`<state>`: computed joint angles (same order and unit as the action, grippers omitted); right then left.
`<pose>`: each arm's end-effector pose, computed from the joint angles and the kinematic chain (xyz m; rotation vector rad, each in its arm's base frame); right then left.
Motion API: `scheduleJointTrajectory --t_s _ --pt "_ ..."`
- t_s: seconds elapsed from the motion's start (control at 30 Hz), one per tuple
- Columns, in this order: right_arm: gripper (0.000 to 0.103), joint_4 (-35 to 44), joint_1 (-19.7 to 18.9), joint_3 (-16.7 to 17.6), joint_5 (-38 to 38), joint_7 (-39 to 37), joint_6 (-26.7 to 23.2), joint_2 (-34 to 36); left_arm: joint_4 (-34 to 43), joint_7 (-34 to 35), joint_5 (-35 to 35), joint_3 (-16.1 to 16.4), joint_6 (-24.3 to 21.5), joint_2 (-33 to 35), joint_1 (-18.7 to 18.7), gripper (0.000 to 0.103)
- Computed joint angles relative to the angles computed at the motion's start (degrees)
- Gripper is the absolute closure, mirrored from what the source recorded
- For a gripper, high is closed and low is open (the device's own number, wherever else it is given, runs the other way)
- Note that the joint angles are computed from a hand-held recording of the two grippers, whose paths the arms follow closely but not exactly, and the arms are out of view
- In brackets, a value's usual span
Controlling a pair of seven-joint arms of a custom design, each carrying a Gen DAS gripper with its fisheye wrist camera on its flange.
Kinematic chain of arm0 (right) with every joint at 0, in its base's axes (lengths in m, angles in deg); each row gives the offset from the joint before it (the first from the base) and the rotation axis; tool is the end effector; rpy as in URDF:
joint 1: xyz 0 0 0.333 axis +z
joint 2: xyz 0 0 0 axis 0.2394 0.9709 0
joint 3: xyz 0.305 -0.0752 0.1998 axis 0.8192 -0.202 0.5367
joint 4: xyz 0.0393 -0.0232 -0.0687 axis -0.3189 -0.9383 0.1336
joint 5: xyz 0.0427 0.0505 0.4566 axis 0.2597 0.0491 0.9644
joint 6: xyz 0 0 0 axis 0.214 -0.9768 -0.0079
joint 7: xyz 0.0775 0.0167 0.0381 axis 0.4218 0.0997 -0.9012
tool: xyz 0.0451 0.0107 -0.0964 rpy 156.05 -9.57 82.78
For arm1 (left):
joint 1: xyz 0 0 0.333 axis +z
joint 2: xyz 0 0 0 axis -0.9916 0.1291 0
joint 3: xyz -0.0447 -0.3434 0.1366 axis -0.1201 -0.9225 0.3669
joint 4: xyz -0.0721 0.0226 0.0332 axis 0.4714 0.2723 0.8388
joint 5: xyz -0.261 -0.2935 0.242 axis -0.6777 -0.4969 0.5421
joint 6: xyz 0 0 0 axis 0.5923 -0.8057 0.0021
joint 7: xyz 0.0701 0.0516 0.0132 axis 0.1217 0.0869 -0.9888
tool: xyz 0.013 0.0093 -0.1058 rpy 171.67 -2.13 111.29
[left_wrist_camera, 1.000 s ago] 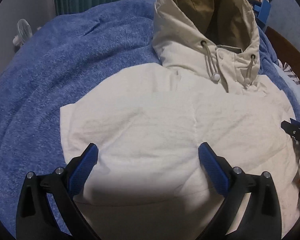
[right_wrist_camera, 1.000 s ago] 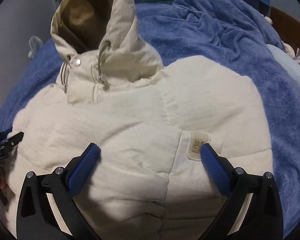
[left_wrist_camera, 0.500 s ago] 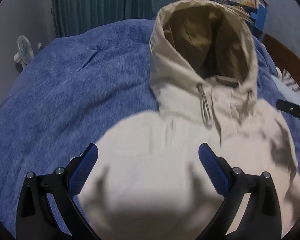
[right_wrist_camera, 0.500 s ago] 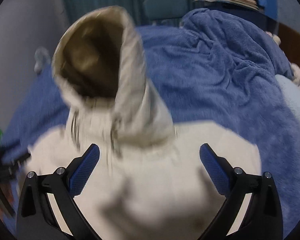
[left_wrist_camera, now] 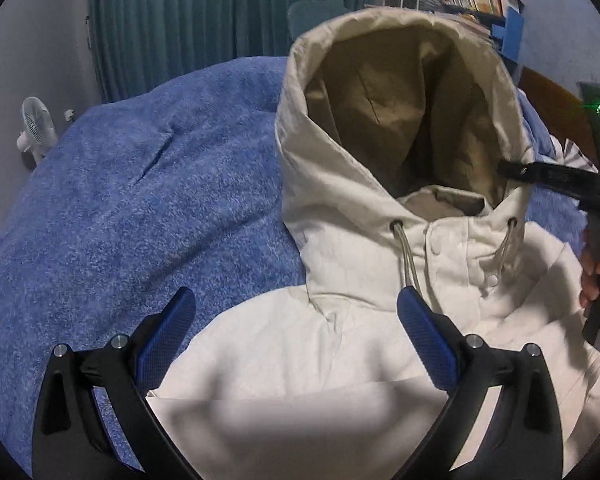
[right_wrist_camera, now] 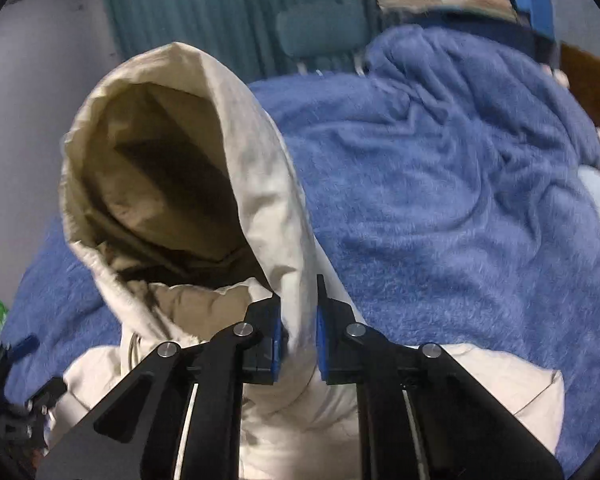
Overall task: Fold large clothes
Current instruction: 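Lift the hood with the right gripper and fold it down over the body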
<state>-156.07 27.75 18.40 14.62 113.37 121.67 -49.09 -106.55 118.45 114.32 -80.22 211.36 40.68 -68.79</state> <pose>0.6579 0.2350 0.4948 -1.9747 1.1921 -0.3231 0.4668 -0.0483 0.4983 -1.9919 1.4067 -0.5982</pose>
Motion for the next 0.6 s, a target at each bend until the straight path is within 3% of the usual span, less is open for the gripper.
scheduleJointTrajectory --t_s 0.13,0.17,0.23,0.4,0.43,0.5,0.53,0.6 --pt "0.093 -5.8 -0.5 1.3 12.9 -18.9 1.7 -5.8 -1.2 -3.0 2.5 -2.3 3.1 -1.8 3.1 0.007" --pt "0.093 -7.5 0.0 0.8 16.8 -24.2 1.7 -7.6 -1.0 -4.7 4.4 -4.7 3.1 -2.5 5.5 0.007" --pt "0.093 -10.3 1.3 -0.6 21.5 -31.6 1.8 -10.3 0.7 -9.8 12.4 -12.6 0.1 -4.4 12.9 0.007" --pt "0.093 -15.9 5.0 -4.5 27.2 -43.8 1.2 -14.6 3.9 -13.5 25.5 -18.3 -4.8 -3.6 16.3 0.009" --pt "0.093 -16.8 5.6 -5.1 28.0 -45.3 1.2 -15.2 4.3 -13.8 28.1 -19.5 -6.4 -3.3 16.4 0.016" --pt "0.093 -17.9 6.4 -6.1 29.5 -47.2 0.9 -15.9 4.9 -6.7 27.0 -17.6 -9.6 -0.3 11.9 0.090" --pt "0.093 -18.2 6.7 -6.4 30.2 -48.1 0.9 -16.3 4.6 -5.4 26.4 -17.2 -11.4 0.0 10.2 0.091" --pt "0.093 -18.6 6.7 -7.1 30.4 -48.1 -0.4 -17.1 2.1 -8.2 27.5 -15.6 -9.5 -3.3 7.6 0.093"
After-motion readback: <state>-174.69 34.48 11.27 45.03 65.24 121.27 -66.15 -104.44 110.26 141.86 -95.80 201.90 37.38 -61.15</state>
